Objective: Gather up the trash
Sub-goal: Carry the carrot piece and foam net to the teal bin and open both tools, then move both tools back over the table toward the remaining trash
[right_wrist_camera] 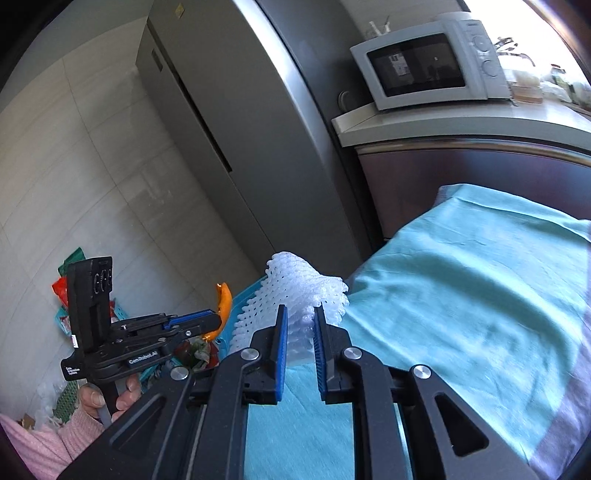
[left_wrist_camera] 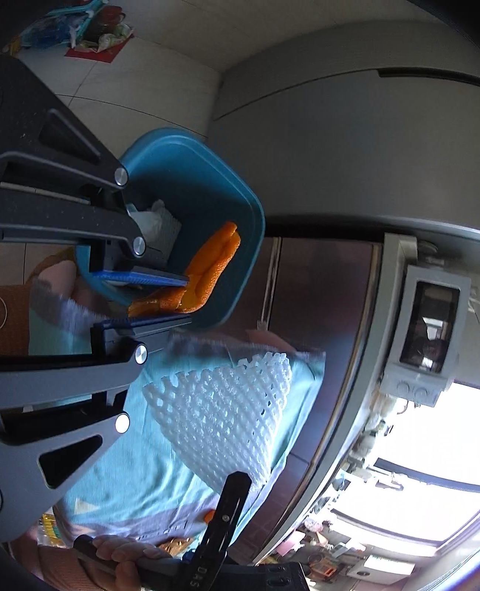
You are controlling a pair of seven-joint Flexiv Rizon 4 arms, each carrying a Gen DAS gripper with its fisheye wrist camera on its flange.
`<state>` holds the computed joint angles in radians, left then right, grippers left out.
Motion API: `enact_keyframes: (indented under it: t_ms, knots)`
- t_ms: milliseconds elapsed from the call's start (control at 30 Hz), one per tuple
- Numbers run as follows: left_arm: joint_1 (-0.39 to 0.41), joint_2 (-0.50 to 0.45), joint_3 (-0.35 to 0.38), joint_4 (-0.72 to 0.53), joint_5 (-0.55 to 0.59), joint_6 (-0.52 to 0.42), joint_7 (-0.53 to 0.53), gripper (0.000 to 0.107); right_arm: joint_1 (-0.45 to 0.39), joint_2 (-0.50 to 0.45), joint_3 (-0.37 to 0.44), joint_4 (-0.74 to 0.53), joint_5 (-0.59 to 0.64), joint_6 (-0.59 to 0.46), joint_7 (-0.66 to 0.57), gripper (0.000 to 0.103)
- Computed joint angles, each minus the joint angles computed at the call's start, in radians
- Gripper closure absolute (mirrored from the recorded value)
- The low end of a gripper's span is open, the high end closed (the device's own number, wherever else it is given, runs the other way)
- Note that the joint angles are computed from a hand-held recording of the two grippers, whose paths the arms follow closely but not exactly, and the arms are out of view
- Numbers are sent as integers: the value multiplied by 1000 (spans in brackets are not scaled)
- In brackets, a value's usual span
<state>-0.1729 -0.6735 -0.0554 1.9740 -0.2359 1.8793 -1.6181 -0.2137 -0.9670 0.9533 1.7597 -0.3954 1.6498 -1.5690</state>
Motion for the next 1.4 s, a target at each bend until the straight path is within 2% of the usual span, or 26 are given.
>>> enact_keyframes:
  t_ms: [300, 467, 833, 933, 1033, 1200, 1267, 1400]
  knots:
    - [35, -60, 0, -39, -13, -41, -10, 91, 124, 3, -61, -100, 57, -93, -31, 90]
    - [30, -89, 19, -63, -26, -65, -15, 91, 191, 6, -100, -154, 107, -146, -57, 90]
    - [53, -149, 16, -114, -40, -112, -34, 91, 353, 21, -245, -253, 204, -238, -96, 89]
    - [76, -162, -4, -125, -35, -115, -36, 91, 390, 22, -279, -280, 231, -262, -105, 88]
    - [100, -174, -31, -132, -27, -115, -37, 91, 414, 22, -300, -301, 263, -280, -121, 86]
    - [98, -191, -28, -152, -30, -123, -44, 90, 444, 23, -330, -335, 318, -322, -150, 82]
    - [104, -192, -35, -150, -29, -116, -49, 89, 454, 28, -341, -338, 343, -321, -163, 78]
    - [109, -180, -41, -126, -22, -81, -63, 86, 454, 38, -344, -334, 399, -317, -208, 78]
